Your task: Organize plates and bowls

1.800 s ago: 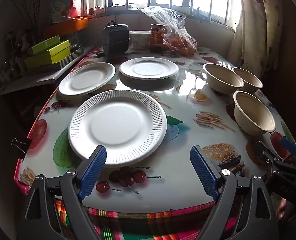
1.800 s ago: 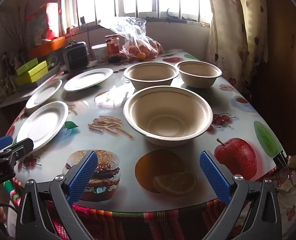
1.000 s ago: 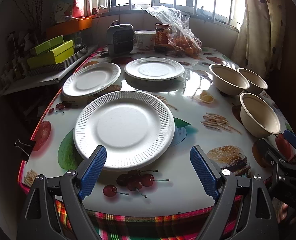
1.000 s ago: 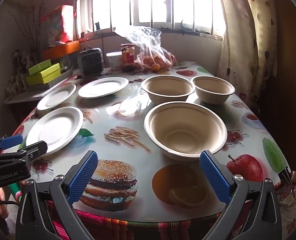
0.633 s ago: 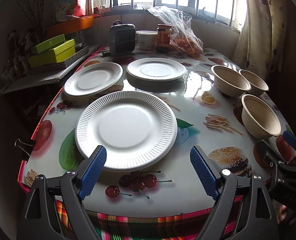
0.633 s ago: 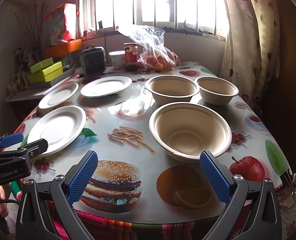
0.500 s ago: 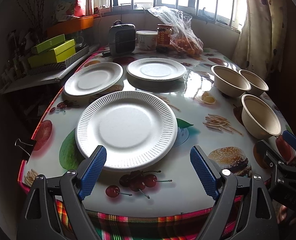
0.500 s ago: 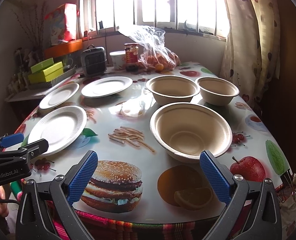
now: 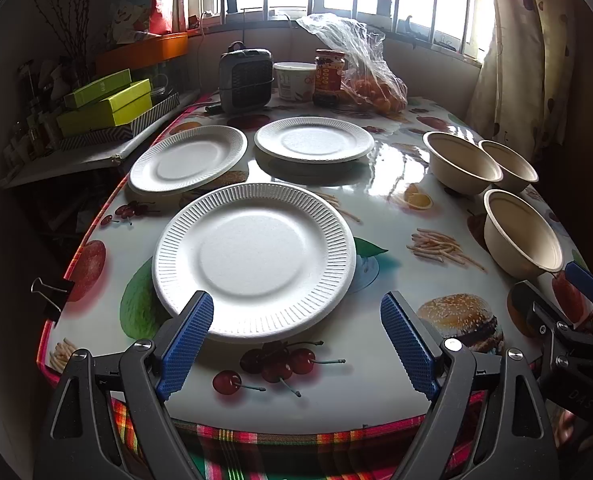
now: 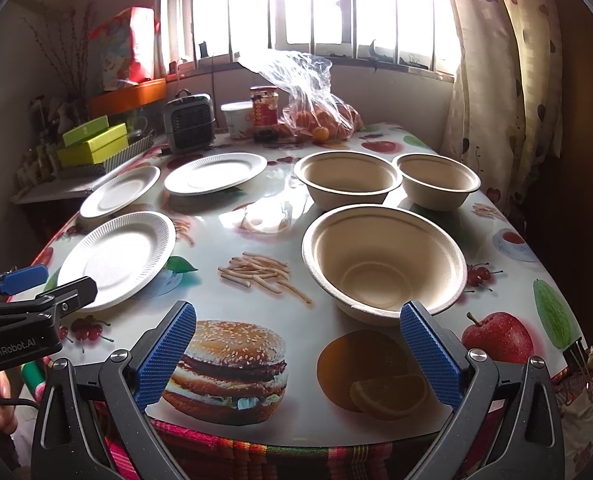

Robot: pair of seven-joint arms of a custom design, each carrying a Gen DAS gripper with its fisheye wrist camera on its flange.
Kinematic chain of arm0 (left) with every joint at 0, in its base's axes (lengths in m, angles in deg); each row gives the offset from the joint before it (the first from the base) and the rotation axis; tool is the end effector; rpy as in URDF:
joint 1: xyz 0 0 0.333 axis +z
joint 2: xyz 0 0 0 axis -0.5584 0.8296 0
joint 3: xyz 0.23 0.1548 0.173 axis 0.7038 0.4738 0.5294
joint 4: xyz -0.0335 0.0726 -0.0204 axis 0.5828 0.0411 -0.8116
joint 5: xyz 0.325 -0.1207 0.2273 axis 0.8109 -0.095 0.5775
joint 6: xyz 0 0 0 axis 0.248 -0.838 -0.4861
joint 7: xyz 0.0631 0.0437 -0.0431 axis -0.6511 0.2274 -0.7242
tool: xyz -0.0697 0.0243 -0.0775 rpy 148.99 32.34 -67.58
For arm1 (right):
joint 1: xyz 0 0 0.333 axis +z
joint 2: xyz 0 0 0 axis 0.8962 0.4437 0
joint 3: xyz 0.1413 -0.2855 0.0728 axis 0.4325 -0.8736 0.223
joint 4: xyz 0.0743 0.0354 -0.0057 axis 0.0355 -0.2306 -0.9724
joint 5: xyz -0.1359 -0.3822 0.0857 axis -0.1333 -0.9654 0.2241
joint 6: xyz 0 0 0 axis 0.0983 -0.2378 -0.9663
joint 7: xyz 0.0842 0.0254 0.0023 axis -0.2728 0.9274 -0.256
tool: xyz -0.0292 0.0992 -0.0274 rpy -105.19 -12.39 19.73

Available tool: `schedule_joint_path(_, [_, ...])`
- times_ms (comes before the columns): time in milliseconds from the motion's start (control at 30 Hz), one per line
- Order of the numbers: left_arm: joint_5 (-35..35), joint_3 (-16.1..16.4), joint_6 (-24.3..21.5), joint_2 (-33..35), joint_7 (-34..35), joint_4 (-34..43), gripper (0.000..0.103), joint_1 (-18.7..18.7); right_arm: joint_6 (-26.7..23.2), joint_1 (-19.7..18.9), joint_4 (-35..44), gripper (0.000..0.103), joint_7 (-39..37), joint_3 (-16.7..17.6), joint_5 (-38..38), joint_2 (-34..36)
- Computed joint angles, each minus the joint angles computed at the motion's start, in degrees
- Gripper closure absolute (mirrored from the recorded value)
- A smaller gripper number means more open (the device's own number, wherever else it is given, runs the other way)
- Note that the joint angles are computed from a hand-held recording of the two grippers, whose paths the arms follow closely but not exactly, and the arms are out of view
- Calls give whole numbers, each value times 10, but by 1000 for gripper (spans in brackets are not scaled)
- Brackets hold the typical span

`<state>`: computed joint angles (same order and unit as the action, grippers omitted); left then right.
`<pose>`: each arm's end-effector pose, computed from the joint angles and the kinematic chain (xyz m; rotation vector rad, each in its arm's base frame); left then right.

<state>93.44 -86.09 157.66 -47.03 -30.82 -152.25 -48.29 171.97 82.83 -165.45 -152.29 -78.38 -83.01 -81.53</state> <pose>0.5514 -0.3240 0.4198 -1.4664 2.1345 -0.8938 0.4735 0.2598 0.4000 -1.4486 1.8978 -0.9383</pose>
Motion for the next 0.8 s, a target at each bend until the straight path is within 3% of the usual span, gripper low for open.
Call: schedule_joint_path(800, [11, 4, 1, -3, -12, 0, 17, -3, 1, 0, 0, 0, 2, 0, -2, 0])
